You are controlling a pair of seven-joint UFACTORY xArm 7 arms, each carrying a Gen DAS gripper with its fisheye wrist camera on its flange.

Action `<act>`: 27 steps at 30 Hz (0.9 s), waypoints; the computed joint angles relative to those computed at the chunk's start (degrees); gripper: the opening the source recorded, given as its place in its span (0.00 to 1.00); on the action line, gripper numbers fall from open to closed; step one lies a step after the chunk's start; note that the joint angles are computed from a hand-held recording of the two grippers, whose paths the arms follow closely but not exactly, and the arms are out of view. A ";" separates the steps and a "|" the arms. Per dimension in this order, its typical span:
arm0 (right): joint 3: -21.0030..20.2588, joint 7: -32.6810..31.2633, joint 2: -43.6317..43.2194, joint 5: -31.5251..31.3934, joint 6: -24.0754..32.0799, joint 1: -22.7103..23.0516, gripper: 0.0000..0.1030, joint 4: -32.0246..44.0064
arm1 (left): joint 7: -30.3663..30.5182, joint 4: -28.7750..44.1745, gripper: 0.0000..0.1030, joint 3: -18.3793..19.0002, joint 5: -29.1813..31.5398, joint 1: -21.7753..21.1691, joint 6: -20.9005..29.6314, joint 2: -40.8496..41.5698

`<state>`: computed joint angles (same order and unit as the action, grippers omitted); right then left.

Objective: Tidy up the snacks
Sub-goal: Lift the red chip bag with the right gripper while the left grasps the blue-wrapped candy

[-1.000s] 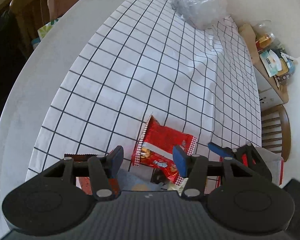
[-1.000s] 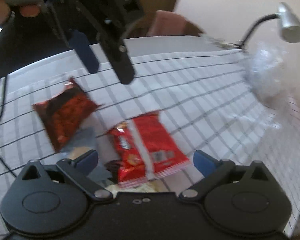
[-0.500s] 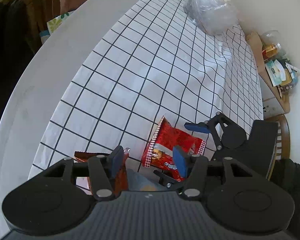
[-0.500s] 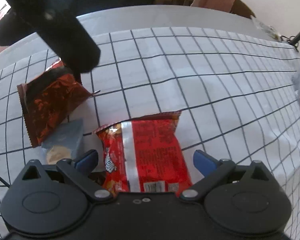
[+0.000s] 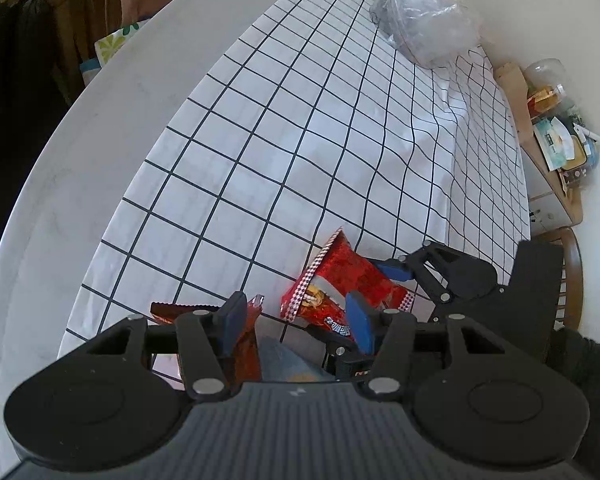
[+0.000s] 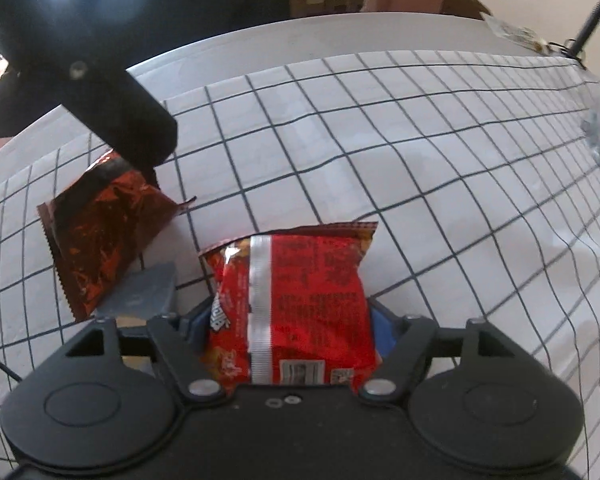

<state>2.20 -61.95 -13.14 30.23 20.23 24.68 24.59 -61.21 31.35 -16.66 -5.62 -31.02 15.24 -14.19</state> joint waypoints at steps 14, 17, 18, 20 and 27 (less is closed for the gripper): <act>-3.17 18.31 -29.22 -6.57 3.76 -3.97 0.71 -11.77 | 1.30 4.24 0.52 -1.72 6.31 1.11 4.05 1.32; -2.52 24.51 -40.17 -9.43 8.98 -6.97 0.72 -15.25 | 1.48 6.64 0.52 -2.42 8.43 1.05 4.41 3.81; -3.07 26.76 -41.38 -10.20 8.74 -6.87 0.72 -16.12 | 1.84 7.69 0.52 -2.55 9.22 0.89 4.25 5.10; -2.49 30.69 -48.46 -10.82 12.17 -8.99 0.72 -18.60 | 1.72 9.79 0.52 -2.95 11.80 0.73 4.51 7.55; -3.76 41.45 -72.82 -16.01 27.36 -13.78 0.72 -25.44 | 6.40 17.95 0.52 -1.02 19.89 -2.15 3.60 18.43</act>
